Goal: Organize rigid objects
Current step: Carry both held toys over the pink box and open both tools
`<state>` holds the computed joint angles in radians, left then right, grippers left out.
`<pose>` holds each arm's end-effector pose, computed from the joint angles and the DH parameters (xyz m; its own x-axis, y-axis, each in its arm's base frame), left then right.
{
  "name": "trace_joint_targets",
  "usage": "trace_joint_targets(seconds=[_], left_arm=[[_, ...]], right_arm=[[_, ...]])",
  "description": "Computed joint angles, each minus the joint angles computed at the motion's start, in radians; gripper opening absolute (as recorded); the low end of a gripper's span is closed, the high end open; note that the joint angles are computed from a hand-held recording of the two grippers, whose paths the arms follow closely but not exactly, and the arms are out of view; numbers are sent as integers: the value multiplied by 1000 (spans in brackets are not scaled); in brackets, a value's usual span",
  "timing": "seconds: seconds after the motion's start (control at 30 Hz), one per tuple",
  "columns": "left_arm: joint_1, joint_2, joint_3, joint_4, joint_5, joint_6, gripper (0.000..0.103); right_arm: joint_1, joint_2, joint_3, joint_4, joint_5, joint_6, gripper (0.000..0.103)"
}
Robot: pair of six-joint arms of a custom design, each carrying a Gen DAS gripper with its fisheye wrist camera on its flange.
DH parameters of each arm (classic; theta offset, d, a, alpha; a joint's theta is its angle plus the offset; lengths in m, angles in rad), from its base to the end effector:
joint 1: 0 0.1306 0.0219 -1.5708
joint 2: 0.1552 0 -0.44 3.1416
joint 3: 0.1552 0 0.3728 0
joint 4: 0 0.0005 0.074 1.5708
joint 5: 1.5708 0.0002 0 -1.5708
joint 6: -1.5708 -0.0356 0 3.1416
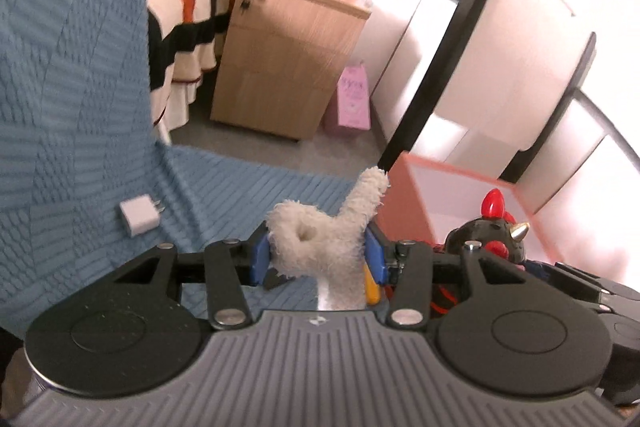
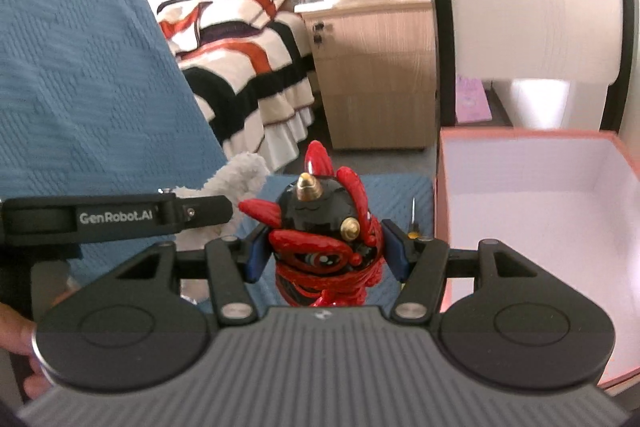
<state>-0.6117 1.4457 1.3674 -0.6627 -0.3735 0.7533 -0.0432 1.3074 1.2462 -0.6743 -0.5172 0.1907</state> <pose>0.4048 -0.2687 0.4688 -0.6181 -0.3444 -0.7067 -0.1488 0.9339 -0.3250 0.4245 -0.0012 0.4747 -0.5959 -0.1391 -0.7909 -0.4498 0.8737 0.1852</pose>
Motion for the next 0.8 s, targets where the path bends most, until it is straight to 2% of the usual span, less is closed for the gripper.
trace_joint_targets(seconds=[0.4, 0.8], left_arm=[[-50, 43, 166, -22, -25, -24, 54], [-111, 205, 382, -54, -8, -54, 54]], right_arm=[[-93, -13, 77, -2, -58, 2, 61], [-232, 27, 125, 27, -85, 13, 61]])
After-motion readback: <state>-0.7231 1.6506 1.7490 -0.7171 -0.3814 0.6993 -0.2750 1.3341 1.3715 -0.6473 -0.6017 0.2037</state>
